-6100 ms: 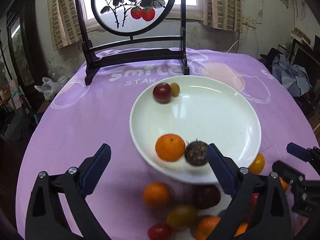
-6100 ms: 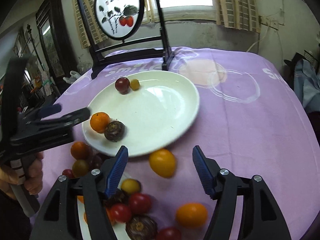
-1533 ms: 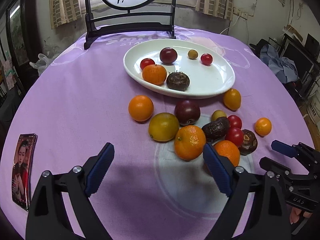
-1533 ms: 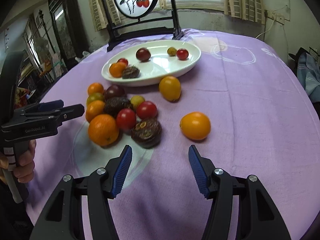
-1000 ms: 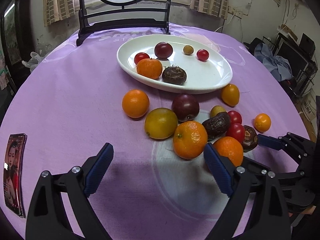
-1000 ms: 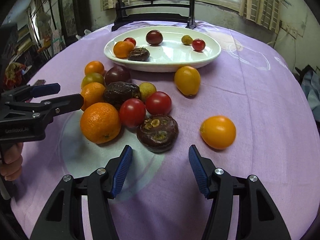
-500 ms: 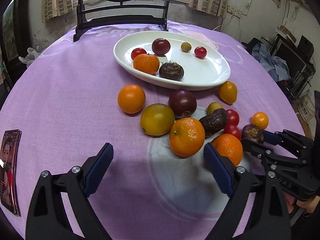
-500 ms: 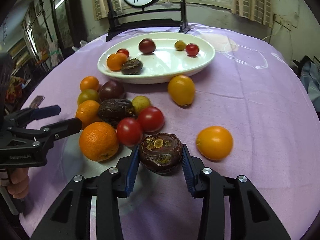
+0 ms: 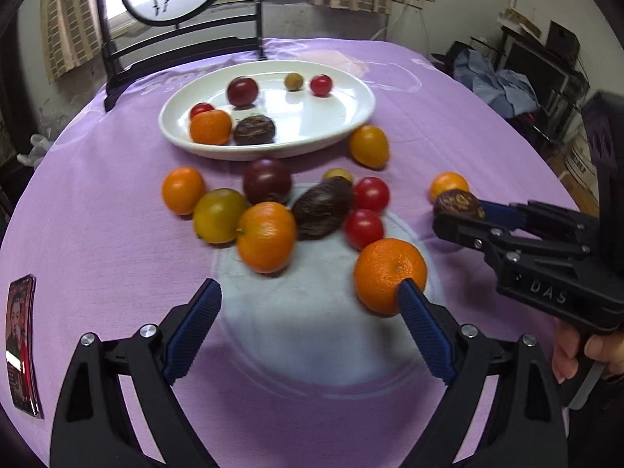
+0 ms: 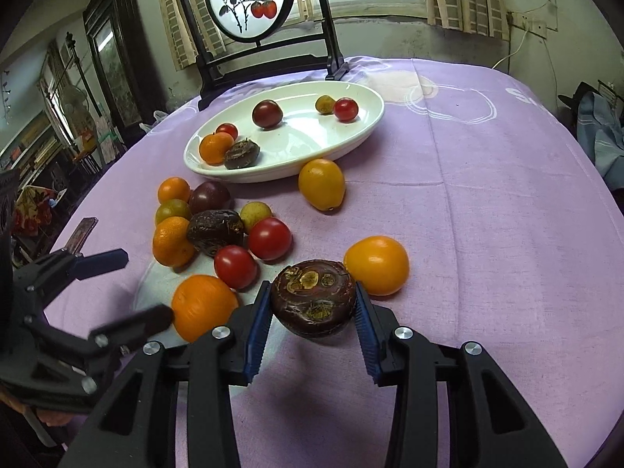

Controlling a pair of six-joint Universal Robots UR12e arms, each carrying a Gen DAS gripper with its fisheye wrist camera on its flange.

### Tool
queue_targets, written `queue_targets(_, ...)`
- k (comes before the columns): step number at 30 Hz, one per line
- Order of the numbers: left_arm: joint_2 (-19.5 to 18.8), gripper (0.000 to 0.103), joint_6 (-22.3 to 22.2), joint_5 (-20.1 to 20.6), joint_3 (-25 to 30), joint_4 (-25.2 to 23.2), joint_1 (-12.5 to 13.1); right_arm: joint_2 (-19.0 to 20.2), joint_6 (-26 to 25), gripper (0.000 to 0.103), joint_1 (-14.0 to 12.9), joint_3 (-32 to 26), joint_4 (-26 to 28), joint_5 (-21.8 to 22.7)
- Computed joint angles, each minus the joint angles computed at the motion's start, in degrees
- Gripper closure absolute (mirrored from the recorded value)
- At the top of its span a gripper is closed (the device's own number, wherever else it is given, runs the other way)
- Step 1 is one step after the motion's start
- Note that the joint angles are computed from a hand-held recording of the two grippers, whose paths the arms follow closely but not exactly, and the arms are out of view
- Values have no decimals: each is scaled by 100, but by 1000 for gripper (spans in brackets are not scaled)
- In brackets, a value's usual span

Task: Organize fruits
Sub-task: 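Grasp a mandarin with the left gripper while the right grasps a passion fruit, both into plate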

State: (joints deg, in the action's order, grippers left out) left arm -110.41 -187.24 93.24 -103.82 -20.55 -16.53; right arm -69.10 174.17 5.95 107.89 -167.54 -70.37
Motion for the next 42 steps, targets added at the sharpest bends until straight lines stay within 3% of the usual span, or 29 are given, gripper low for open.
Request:
queue_targets(13, -1, 14, 294, 83, 63, -125, -196, -84, 158, 62, -117, 137, -237, 199)
queue_targets(16, -130, 21, 345, 130, 195, -196, -240, -77, 157, 62, -111, 127, -191, 182)
queue_targets(19, -289, 35, 366, 134, 376, -417, -257, -74, 169, 62, -112, 121, -165, 171)
queue_targets(23, -346, 59, 390, -221, 419, -424, -207, -72, 145, 62, -113, 135, -205, 190)
queue_targets(28, -184, 60, 378, -263, 254, -229, -160, -67, 193, 62, -117, 149, -271, 208)
queue_targets(35, 34, 60, 427, -249, 231, 89, 36, -120, 362, 62, -153, 149, -472, 593)
queue_targets(42, -340, 60, 137, 39, 940, -182, 272, 79, -260, 62, 76, -533, -176, 323)
